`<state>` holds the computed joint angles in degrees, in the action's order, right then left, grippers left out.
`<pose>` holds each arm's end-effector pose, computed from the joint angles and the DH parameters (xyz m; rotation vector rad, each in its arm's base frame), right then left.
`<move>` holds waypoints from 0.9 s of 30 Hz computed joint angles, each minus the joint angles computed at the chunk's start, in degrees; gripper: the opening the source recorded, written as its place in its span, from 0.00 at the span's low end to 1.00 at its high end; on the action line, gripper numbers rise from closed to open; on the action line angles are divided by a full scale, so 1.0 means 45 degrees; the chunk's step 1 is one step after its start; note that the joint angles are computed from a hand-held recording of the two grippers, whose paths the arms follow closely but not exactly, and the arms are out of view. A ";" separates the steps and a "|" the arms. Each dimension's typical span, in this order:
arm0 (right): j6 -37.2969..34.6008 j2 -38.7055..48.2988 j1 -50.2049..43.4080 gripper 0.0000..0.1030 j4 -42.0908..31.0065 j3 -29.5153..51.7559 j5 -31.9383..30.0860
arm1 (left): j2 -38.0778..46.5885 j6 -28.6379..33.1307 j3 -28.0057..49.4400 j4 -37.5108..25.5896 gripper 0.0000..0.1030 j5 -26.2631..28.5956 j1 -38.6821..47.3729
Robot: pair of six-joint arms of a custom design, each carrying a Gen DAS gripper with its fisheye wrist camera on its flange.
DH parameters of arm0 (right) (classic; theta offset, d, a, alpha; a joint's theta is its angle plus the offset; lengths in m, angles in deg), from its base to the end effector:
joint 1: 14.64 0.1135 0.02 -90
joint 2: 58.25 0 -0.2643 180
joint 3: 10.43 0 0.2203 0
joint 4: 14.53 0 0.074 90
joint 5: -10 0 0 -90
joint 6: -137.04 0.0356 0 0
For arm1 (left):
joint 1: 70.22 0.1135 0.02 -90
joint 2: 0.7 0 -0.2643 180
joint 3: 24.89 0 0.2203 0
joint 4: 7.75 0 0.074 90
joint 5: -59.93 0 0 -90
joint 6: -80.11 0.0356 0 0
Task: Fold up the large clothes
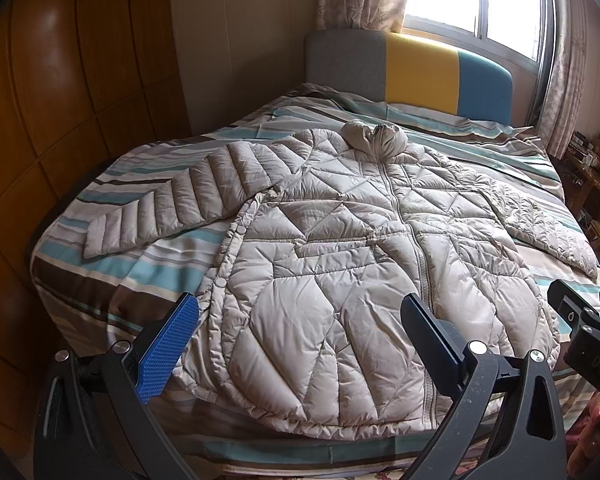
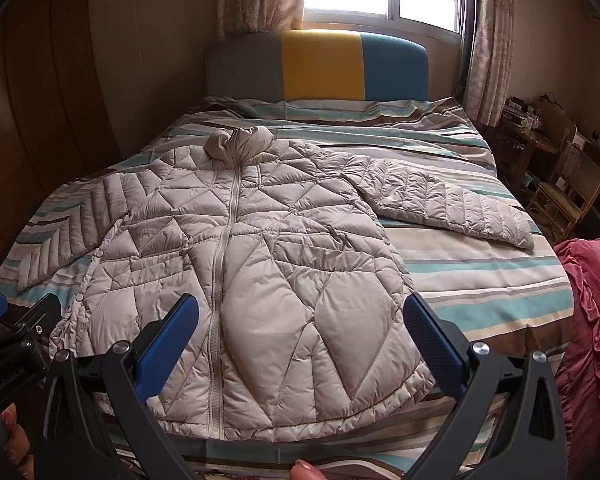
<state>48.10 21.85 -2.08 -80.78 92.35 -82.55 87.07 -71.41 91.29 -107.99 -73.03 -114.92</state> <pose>0.2507 0.0575 0.3833 -0.2563 2.3225 0.1705 0.1839 -0.1478 0.3873 -0.4898 2.3024 0.2545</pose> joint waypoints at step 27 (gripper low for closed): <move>0.0080 0.0310 -0.0361 0.98 0.0348 -0.0165 -0.0139 | 0.0056 0.0335 -0.0460 0.0634 0.97 0.0285 0.0147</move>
